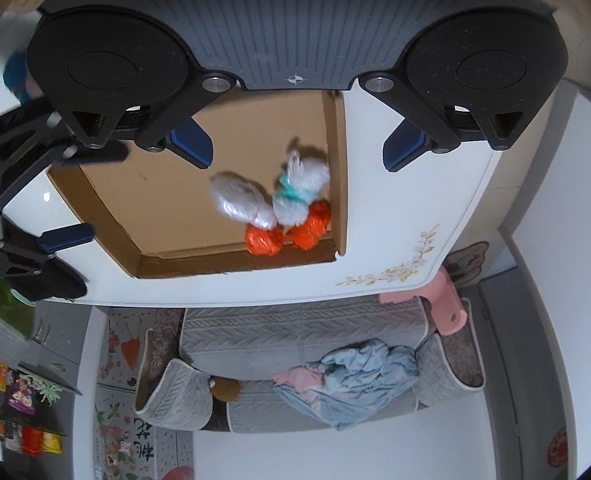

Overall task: Organize objects
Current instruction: 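Withdraw both tools from the tray back toward the pile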

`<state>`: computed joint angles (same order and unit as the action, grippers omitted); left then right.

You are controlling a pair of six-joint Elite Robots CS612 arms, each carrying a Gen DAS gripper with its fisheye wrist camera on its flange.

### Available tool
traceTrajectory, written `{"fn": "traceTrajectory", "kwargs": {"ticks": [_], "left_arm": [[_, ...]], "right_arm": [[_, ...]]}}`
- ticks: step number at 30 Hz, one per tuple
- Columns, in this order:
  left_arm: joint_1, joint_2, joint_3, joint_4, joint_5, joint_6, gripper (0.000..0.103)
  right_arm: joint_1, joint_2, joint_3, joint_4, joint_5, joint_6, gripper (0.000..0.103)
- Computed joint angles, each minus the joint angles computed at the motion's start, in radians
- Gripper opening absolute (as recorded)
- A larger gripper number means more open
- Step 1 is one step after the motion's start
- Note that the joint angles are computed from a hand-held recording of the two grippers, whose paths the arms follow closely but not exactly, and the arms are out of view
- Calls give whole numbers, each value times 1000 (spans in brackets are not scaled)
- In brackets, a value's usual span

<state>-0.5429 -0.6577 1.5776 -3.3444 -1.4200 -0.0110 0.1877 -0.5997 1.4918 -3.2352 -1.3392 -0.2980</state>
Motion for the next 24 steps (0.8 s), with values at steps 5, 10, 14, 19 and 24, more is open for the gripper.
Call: {"fn": "traceTrajectory", "kwargs": {"ticks": [5, 10, 14, 19, 24], "left_arm": [[-7, -26, 108, -111, -10, -33, 102], [-27, -35, 185, -166, 18, -45, 102], [-37, -29, 220, -212, 12, -61, 102], [-40, -14, 232, -199, -18, -145, 102], [-40, -8, 239, -180, -35, -234, 102]], "right_arm": [[-20, -35, 112, -124, 5, 50, 93], [-31, -45, 181, -214, -7, 94, 94], [-34, -46, 239, -297, -40, 115, 95], [-39, -41, 281, -338, -86, 125, 95], [-46, -26, 291, -331, -81, 152, 94]]}}
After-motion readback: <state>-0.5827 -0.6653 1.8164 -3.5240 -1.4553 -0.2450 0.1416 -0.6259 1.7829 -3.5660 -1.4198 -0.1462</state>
